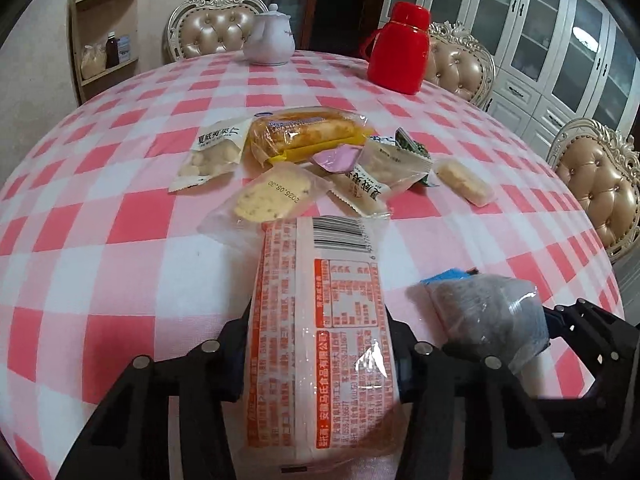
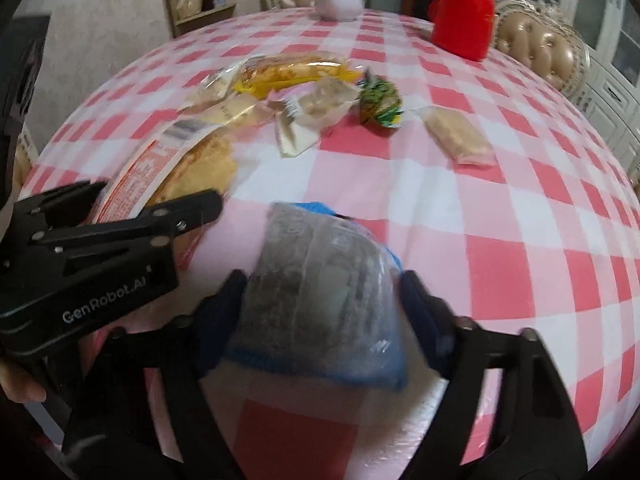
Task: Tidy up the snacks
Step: 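Grasp the bread pack with the left tool while the right tool grasps the grey-blue bag, then carry both packs to the white box and open both tools to drop them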
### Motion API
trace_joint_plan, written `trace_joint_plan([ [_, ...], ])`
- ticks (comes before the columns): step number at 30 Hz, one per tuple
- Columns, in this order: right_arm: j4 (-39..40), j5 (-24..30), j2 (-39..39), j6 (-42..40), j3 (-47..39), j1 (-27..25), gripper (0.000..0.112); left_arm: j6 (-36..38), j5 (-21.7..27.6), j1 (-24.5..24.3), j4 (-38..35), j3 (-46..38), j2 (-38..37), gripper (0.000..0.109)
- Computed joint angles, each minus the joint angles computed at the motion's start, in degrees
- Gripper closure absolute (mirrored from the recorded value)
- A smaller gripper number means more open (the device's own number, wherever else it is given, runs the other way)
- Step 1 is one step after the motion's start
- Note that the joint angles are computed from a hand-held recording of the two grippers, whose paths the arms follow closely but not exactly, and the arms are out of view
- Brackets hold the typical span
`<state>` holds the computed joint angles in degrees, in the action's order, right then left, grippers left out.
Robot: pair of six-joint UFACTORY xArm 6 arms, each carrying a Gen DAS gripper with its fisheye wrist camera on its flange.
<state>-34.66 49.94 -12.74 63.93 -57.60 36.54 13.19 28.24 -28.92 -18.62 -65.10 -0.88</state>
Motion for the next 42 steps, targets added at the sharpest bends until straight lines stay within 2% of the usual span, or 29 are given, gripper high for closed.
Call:
trace_joint_plan([
  [5, -2.5, -1.5, -3.0, 5.3, 2.9, -0.3, 0.057, 0.6, -0.9, 0.5, -2.0, 1.2, -1.0, 0.06],
  [11, -7.2, -6.0, -7.7, 13.7, 7.0, -1.5, 0.058, 3.0, -5.1, 0.3, -6.0, 3.5, -3.0, 0.06],
  [14, -8.1, -6.9, -8.0, 15.1, 7.4, -1.9, 0.058, 3.9, -7.9, 0.3, -7.9, 5.8, -5.1, 0.06],
  [17, -7.9, -7.2, -7.8, 14.7, 7.3, -2.1, 0.058, 4.8, -8.0, 0.9, -10.7, 7.1, -6.5, 0.06],
  [20, -7.7, -10.3, -8.8, 15.5, 8.6, -2.2, 0.058, 4.4, -7.7, 1.7, -11.2, 7.8, -7.3, 0.06],
  [30, -9.5, -11.0, -6.2, 17.7, 6.4, 3.5, 0.058, 0.9, -11.0, 4.2, -11.9, 14.6, -13.8, 0.06],
  [33, -10.6, -11.3, -5.6, 19.0, 5.9, 5.0, 0.058, -1.7, -11.4, 5.2, -9.9, 16.8, -16.0, 0.06],
  [39, -13.0, -10.7, -4.7, 21.4, 4.8, 7.9, 0.058, -2.4, -13.0, 6.3, -8.7, 21.9, -22.1, 0.06],
  [42, -13.6, -10.0, -3.9, 22.1, 3.9, 9.3, 0.058, -2.6, -12.3, 7.3, -7.7, 24.8, -25.6, 0.06],
])
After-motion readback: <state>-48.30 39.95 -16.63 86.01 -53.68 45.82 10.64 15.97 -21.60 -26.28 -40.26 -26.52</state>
